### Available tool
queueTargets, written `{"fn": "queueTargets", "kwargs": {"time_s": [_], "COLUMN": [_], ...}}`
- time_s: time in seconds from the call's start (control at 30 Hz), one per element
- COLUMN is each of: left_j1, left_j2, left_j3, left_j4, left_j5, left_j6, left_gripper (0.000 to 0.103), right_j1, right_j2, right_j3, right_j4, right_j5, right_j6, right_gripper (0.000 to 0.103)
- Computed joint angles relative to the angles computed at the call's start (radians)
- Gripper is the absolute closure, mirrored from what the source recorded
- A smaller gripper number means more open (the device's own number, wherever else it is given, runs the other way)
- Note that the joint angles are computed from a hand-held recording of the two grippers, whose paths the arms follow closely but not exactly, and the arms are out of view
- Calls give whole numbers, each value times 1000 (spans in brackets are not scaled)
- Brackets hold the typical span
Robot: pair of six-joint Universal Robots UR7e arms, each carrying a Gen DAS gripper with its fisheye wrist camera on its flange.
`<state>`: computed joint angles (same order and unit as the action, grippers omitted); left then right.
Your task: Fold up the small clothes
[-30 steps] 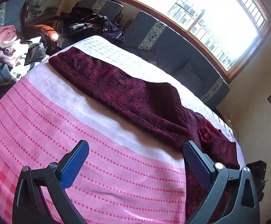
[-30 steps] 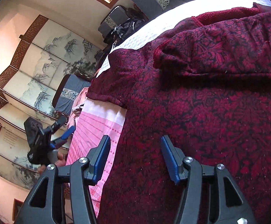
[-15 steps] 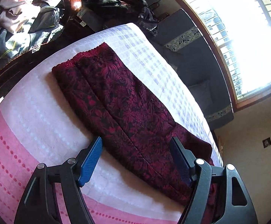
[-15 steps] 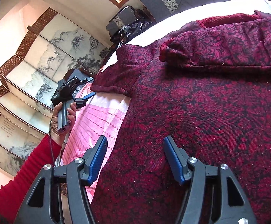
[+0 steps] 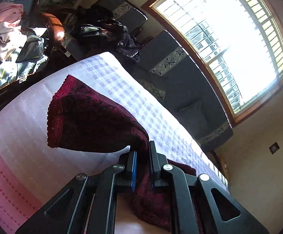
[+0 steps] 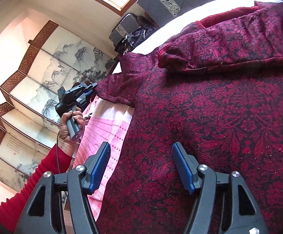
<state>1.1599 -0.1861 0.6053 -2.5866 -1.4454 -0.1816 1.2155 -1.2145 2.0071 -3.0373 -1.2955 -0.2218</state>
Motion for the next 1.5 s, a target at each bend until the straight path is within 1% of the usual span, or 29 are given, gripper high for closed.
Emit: {"fn": "queueTargets", "kwargs": {"time_s": [0.1,0.2,0.3,0.37,0.43,0.57,0.63,0.67,0.7,0.77,0.8,0.83,0.87,0.9,0.93,0.97,1.03,1.1,1.13,1.17,1.2,1.27,1.3,1.33,1.37,1.4,1.43,1.5], "left_j1": [-75,-157,-232,-271,-306,-366,-391,-401,-405,-413,-412,-409,-405,-403,-398,-391,-373,-355,-341,-326,-313,-297,-286,-280,-282,-282,-282,-279], "left_j2": [-26,-18,18,56,104,208,230,228,224,182,152,117,77,49,23,2,-26,-36,-38,-41,-43,-41,-44,-46,-48,-51,-51,-49], "left_j3": [56,74,70,54,35,-1,21,45,62,154,213,287,374,435,494,531,581,606,617,625,638,654,655,661,672,680,683,683], "left_j4": [-29,-16,15,52,81,116,115,108,107,57,10,-67,-163,-238,-305,-343,-388,-408,-407,-403,-407,-409,-386,-397,-420,-434,-440,-442], "left_j5": [-17,-52,-80,-120,-138,-123,-97,-94,-96,-109,-118,-126,-122,-101,-72,-50,-1,67,78,67,54,52,30,18,33,48,58,76], "left_j6": [77,148,212,232,259,352,385,387,384,363,351,336,322,310,304,301,299,303,280,254,232,193,163,151,139,129,116,80], "left_gripper": [93,93,93,93,93,92,87,87,83,63,43,28,22,13,12,12,12,12,12,12,12,12,12,12,12,12,12,12], "right_j1": [-22,-52,-91,-122,-157,-238,-281,-300,-318,-348,-357,-361,-360,-355,-348,-340,-316,-315,-307,-287,-283,-284,-282,-279,-271,-256,-244,-237], "right_j2": [-32,-74,-122,-160,-198,-263,-298,-315,-332,-362,-372,-381,-387,-391,-395,-397,-391,-382,-369,-350,-337,-305,-290,-276,-258,-242,-229,-227], "right_j3": [34,76,125,154,184,234,253,263,273,283,283,278,271,259,248,234,194,156,130,98,68,7,-15,-29,-46,-62,-76,-71], "right_j4": [-36,-77,-112,-119,-129,-145,-141,-140,-138,-136,-134,-130,-126,-125,-129,-136,-146,-144,-142,-133,-101,5,38,63,91,117,142,122], "right_j5": [38,72,100,115,134,189,220,234,246,263,265,260,249,233,218,201,130,98,60,-5,-38,-64,-76,-77,-87,-124,-155,-140], "right_j6": [20,40,51,49,45,62,72,72,69,59,57,56,55,52,45,34,30,35,31,38,49,73,83,77,63,54,58,61], "right_gripper": [38,38,37,37,37,37,37,37,37,37,37,37,37,37,37,37,37,37,37,37,37,37,38,40,54,85,92,91]}}
